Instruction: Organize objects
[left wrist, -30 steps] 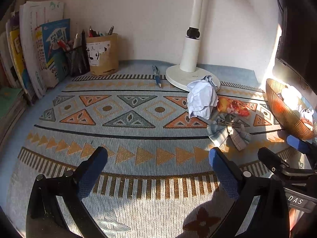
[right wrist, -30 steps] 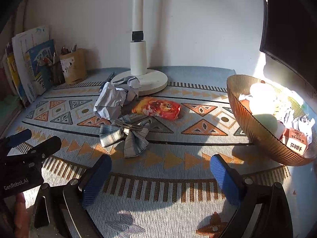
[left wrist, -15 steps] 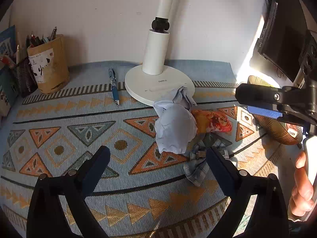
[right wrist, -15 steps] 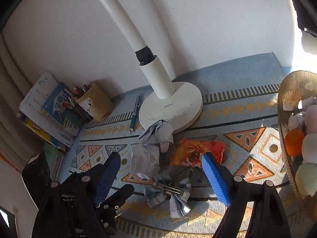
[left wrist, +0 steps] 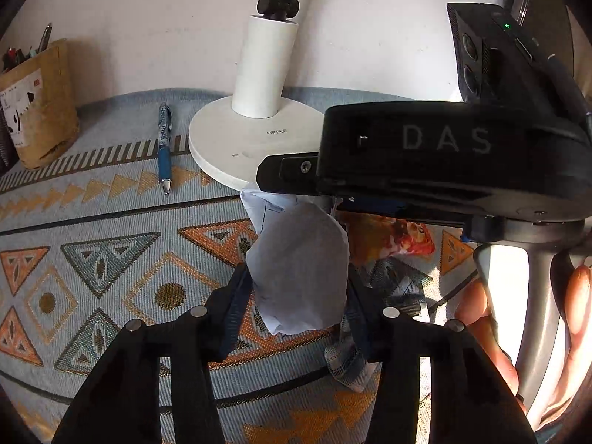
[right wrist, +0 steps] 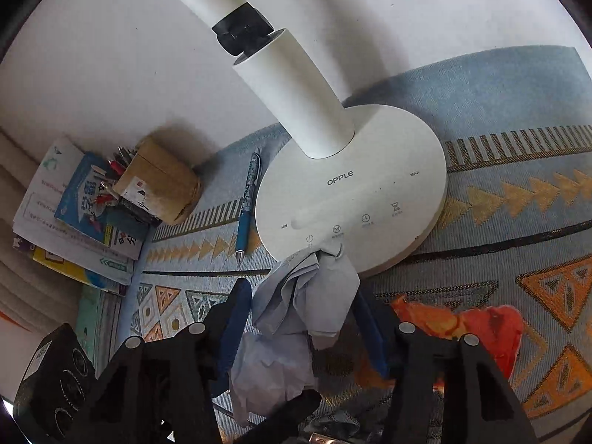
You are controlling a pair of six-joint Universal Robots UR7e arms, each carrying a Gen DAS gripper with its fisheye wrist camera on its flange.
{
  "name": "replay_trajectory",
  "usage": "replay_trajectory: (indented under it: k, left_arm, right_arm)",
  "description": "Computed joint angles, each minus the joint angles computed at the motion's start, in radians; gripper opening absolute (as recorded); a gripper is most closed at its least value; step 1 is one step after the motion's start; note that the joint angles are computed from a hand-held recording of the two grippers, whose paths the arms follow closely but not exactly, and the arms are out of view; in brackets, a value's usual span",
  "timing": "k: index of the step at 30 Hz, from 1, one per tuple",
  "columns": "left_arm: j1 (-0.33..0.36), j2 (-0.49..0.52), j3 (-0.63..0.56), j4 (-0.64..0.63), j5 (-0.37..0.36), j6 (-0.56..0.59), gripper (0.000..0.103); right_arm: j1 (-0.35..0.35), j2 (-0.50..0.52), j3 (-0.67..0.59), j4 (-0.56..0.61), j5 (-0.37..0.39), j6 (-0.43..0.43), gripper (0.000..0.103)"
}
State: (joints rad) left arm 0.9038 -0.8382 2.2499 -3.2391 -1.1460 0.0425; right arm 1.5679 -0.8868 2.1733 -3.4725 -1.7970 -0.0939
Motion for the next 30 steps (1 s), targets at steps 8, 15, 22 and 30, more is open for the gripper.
replay_trajectory:
  k: [8,15,22,30]
  left_arm:
    - [-0.067,-0.119,0.126,-0.085,0.043,-0.054,0.042]
    - [-0.203,-0.286,0.357,-0.132,0.194,-0.210,0.042]
    - [-0.273,-0.209,0.465,-0.294,0.319,-0.263,0.042]
    - [-0.265,-0.133,0.498,-0.456,0.301,-0.246,0.044]
  right_arm:
    - [0.027,-0.113,0.162,-0.178,0.049,-0.032,0.054]
    - [0.109,-0.138,0.405,-0.429,-0.084,-0.110,0.055]
    - [0.148,0.107,0.527,-0.859,-0.260,-0.273,0.055]
    - [0.092,0.295,0.541,-1.078,-0.226,-0.369,0.057]
